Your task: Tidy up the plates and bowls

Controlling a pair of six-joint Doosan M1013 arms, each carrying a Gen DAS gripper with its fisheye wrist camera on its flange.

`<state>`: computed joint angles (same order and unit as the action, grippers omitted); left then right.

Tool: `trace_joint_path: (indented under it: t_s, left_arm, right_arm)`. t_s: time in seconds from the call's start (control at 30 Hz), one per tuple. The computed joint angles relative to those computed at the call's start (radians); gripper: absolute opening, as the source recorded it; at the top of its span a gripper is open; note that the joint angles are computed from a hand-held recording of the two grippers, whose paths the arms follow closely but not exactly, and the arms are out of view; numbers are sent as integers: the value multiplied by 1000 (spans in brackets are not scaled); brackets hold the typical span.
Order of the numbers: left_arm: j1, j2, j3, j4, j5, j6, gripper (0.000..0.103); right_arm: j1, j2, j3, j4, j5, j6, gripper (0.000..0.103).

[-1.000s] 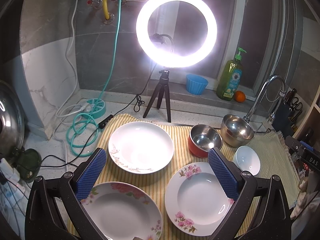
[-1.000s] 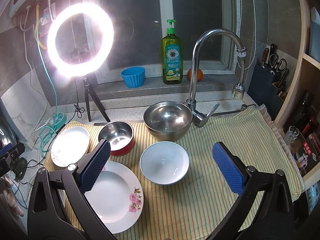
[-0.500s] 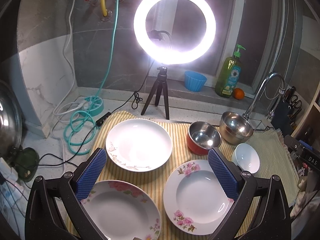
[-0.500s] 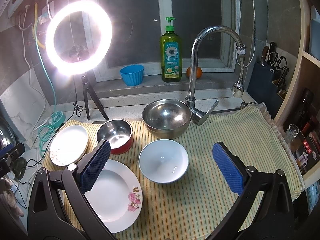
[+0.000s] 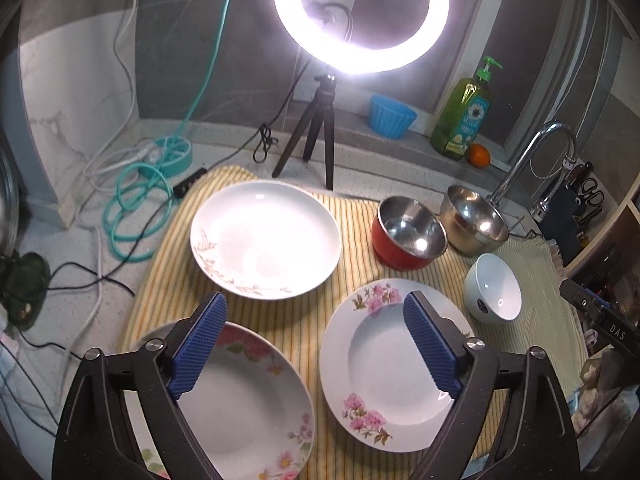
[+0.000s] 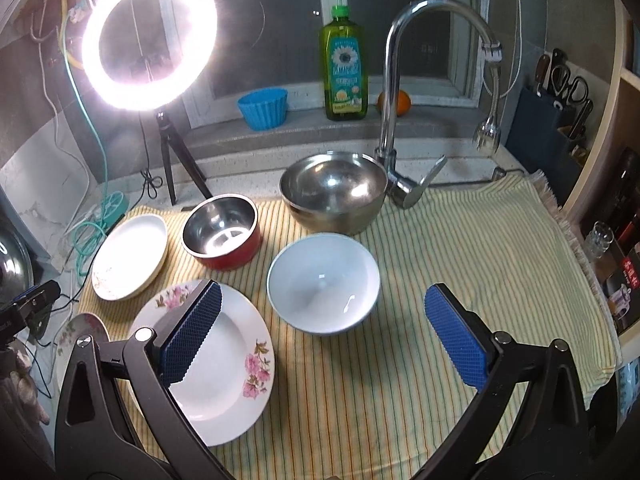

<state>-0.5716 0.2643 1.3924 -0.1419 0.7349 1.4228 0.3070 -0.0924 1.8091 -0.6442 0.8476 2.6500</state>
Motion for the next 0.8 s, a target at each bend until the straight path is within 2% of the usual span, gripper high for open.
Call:
trace_joint_path:
  t_s: [0.2,0.33,0.43,0.5,0.6,0.67,0.73,0.8]
  left_arm:
    - [16,30,-17,-94,77,63,69]
    - [26,51,-30,-160,129,103,62]
    - [28,66,-43,-191,159,132,60]
    - [28,80,-54,-213,183,150,53]
    - [29,97,-67,-236,215,174,45]
    - [28,109,-76,-237,229,176,38]
    - [29,120,-86,-247,250,180,33]
    - [29,130,-95,-250,266,180,31]
  right_arm:
    - [-36,-7,26,142,-36,-89,102]
    - [-68,-6,43,282,-57,-180,91]
    - [-107,-10,65,454,-105,-286,91]
    - [-132,-12,81,567,-141,-351,90]
    - [-142,-1,87,640,-150,-397,78]
    - [-142,11,83,665,-140,-423,67]
    - [-147,18,82,704,-134,-461,60]
    - [-152,28,81,741,-134,-490,59]
